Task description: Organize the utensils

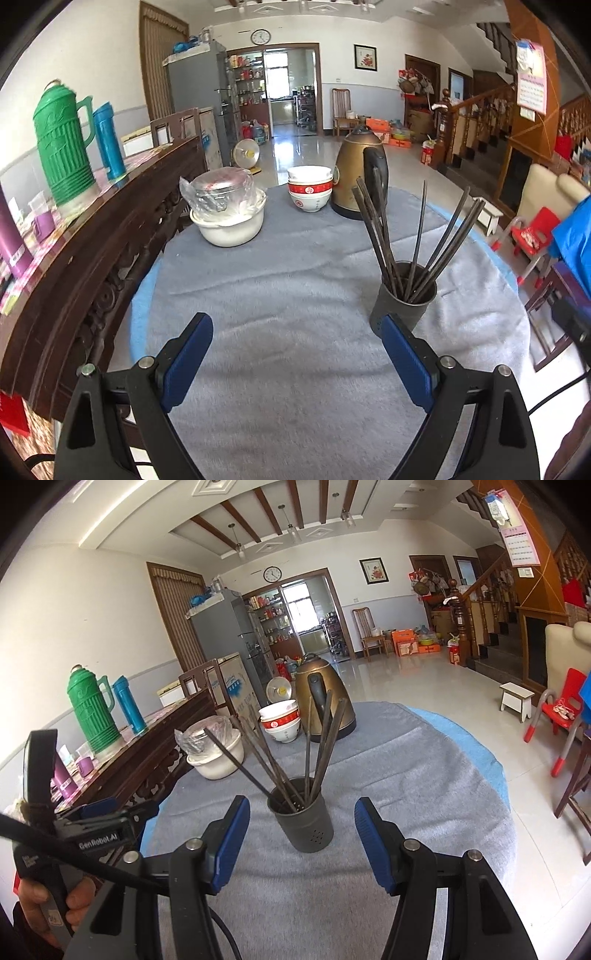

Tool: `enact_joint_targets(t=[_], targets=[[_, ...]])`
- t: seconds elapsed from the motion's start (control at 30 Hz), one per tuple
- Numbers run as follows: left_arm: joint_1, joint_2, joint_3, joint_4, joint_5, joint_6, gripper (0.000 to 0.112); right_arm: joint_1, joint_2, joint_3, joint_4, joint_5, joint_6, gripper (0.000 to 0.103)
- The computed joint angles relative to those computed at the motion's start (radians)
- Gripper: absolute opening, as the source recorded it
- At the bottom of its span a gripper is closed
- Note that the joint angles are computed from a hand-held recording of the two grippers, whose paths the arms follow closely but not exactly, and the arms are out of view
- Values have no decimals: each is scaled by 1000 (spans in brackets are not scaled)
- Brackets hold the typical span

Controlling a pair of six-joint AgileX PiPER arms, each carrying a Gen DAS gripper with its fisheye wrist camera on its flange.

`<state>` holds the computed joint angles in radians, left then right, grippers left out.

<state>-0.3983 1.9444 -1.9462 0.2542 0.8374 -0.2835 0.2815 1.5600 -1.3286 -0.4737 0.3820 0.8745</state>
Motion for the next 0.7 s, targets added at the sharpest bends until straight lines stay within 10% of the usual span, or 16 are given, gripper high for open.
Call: enact_joint_targets(t=[0.7], targets=[[-16, -18, 71, 109, 55, -95, 92, 37, 48, -39, 28, 64, 28, 64]])
